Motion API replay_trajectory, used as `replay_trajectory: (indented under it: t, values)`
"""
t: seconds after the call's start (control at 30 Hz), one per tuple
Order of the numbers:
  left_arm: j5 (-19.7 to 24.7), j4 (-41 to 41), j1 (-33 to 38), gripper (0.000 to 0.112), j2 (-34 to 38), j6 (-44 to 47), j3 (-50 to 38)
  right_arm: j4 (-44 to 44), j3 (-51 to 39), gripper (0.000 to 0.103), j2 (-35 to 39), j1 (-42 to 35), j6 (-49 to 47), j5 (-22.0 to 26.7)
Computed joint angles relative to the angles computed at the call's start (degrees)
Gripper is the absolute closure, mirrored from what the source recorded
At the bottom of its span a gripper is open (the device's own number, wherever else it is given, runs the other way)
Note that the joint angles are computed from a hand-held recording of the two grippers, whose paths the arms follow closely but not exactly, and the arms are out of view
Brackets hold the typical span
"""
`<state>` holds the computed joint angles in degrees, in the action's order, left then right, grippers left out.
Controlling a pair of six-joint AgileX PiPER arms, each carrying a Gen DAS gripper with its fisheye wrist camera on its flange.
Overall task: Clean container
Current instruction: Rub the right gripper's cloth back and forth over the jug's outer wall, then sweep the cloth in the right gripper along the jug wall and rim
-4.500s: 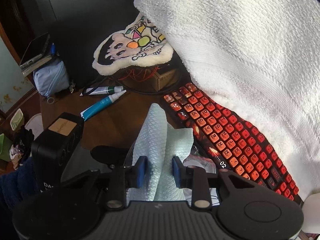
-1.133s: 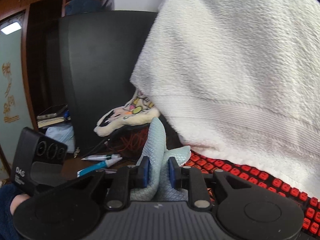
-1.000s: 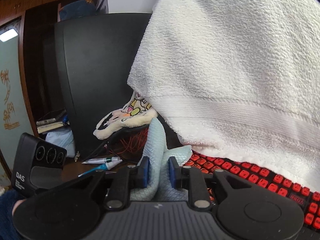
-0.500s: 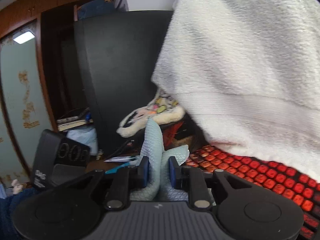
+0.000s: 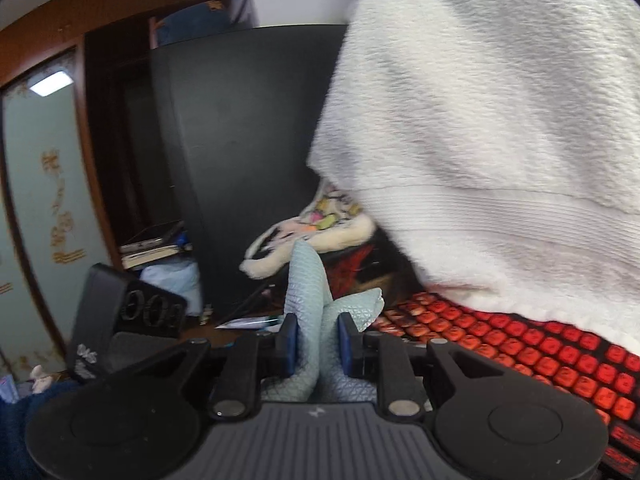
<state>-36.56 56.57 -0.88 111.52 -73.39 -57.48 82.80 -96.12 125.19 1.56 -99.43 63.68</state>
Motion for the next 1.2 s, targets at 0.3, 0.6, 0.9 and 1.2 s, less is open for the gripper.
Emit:
replay_trajectory:
  t: [0.3, 0.6, 0.9, 1.2]
  values:
    - [0.17, 0.34, 0.03, 0.052, -0.06, -0.35, -0.20, 2.32, 2.53, 0.083, -1.74, -0.34, -1.18, -6.07]
    - [-0.08, 0.51, 0.32, 0.052, -0.18, -0.38, 0.04, 5.22, 3.72, 0.083, -2.17, -0.30, -0.44, -10.27]
    - [0.17, 0.11, -0.01, 0.052, -0.12, -0.25, -0.08, 0.73, 0.85, 0.083, -0.60, 0.30, -1.16, -1.35]
    - [0.18, 0.05, -0.02, 0.052, -0.29, -0.09, 0.17, 2.27, 2.19, 0.083, -1.68, -0.18, -0.72, -6.10]
